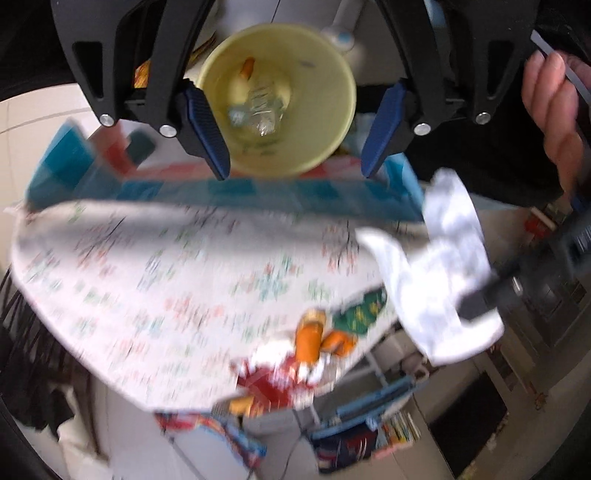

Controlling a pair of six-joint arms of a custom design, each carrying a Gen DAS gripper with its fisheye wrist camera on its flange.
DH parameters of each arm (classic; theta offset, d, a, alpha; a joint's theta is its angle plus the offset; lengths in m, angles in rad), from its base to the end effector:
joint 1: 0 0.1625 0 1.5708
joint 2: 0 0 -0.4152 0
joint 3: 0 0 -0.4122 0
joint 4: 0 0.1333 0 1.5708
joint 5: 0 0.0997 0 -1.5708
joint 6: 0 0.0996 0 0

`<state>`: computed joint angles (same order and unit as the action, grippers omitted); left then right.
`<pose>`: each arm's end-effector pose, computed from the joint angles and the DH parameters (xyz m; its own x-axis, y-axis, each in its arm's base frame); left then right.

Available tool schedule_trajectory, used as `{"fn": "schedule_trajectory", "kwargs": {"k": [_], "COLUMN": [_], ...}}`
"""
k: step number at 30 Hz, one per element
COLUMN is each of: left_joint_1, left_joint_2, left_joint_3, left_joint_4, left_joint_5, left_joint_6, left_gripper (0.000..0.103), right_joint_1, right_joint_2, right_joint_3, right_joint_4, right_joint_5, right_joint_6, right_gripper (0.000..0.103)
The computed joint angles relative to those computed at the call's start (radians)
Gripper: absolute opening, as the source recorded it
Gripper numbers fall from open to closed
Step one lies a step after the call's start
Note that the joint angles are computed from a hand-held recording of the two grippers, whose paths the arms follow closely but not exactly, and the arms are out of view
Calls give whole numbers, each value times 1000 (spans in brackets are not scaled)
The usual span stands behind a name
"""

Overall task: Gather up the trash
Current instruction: 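Lower the white tissue into the yellow basin and open the left tool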

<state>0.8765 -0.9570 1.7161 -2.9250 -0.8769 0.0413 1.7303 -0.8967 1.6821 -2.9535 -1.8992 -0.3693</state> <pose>-0.2732 -0.6361 0.2107 -0.7976 0.2425 -0.5523 0.5633 0.6269 -0.5382 0.2089 -0.6613 0.1735 -0.8510 -0.2679 0.4517 -0.4702 0.7717 -0.4282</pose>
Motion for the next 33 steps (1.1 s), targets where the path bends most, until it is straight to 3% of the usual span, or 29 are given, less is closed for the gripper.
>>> {"fn": "schedule_trajectory", "kwargs": {"k": [7, 11, 14, 17, 20, 25, 33], "left_joint_1": [-9, -6, -13, -23, -34, -38, -61], "left_joint_2": [0, 15, 38, 42, 40, 42, 56], "left_joint_3": [15, -8, -23, -14, 5, 7, 19], "left_joint_4": [167, 366, 466, 458, 408, 341, 255], "left_joint_5": [-41, -83, -55, -20, 52, 91, 163], "left_joint_6": [-18, -39, -46, -42, -46, -18, 39], "left_gripper": [8, 9, 9, 11, 19, 43, 47], "right_joint_1": [4, -6, -10, -8, -4, -3, 0], "right_joint_2": [-8, -7, -9, -8, 1, 2, 5], "right_joint_3": [20, 18, 19, 21, 17, 14, 14], "right_joint_4": [-200, -278, -292, -300, -321, -310, -314], "right_joint_5": [-43, -68, -81, -93, -107, -115, -124], "right_joint_6": [4, 41, 56, 48, 36, 38, 36], "right_gripper": [83, 84, 86, 86, 89, 89, 90]}}
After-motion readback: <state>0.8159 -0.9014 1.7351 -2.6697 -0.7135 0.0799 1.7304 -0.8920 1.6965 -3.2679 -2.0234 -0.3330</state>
